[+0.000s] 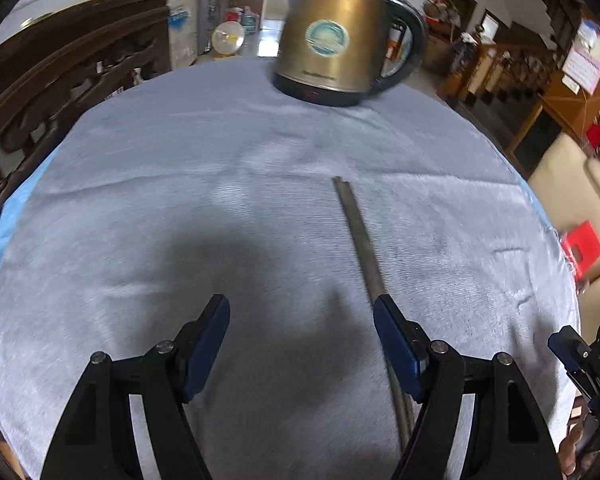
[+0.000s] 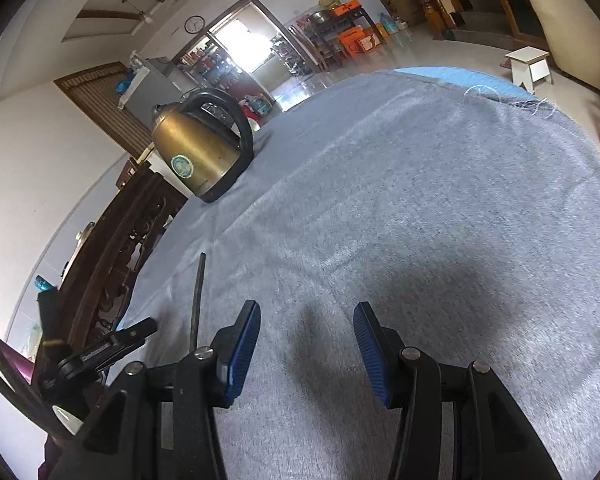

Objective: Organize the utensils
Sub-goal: 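Move both open tools back to the remaining dark chopsticks on the cloth, then close the left tool on a dark chopstick while the right tool grasps another chopstick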

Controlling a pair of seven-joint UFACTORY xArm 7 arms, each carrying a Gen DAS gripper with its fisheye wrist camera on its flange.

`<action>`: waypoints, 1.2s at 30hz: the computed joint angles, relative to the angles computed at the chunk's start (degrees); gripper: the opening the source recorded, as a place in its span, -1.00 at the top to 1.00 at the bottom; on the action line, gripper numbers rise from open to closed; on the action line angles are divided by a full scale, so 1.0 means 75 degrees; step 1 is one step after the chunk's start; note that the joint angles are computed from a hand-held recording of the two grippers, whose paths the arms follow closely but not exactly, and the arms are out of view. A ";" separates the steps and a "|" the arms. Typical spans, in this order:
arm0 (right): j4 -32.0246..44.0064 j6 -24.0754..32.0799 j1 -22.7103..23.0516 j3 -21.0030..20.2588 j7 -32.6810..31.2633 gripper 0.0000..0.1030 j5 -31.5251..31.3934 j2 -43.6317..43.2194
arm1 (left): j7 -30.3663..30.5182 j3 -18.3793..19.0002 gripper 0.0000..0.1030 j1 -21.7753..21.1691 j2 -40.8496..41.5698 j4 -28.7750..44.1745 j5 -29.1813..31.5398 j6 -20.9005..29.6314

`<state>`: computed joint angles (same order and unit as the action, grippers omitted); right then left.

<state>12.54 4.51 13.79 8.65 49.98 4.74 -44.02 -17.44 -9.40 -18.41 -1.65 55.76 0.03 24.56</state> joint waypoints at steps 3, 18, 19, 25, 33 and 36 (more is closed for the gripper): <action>0.0022 -0.0442 0.0176 -0.0151 -0.0109 -0.01 0.0019 0.0377 | -0.0102 -0.0048 -0.45 -0.0057 0.0239 0.0196 0.0151 0.0066; 0.0064 -0.1388 0.0639 -0.0553 -0.0469 -0.01 0.0160 0.1171 | -0.0658 0.0061 -0.45 -0.0276 0.1006 0.0970 0.1082 0.0592; 0.0076 -0.1412 0.0660 -0.0581 -0.0480 -0.01 0.0167 0.1213 | -0.0679 0.0070 -0.46 -0.0286 0.1044 0.1020 0.1122 0.0618; 0.0061 -0.1504 0.0770 -0.0674 -0.0504 -0.01 0.0212 0.1291 | -0.0628 0.0082 -0.59 -0.0347 0.1330 0.1451 0.1159 0.0965; -0.0009 -0.1734 0.0710 -0.0597 -0.0534 -0.01 0.0161 0.1283 | -0.0558 0.0188 -0.65 -0.0354 0.1595 0.1820 0.1126 0.1161; -0.0017 -0.1802 0.0793 -0.0688 -0.0550 -0.01 0.0149 0.1320 | -0.0662 0.0242 -0.64 -0.0335 0.1547 0.1769 0.1253 0.1219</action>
<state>12.41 -9.00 19.74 3.49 45.86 5.85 -34.12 -22.40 -7.58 -20.92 9.95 69.02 9.43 33.70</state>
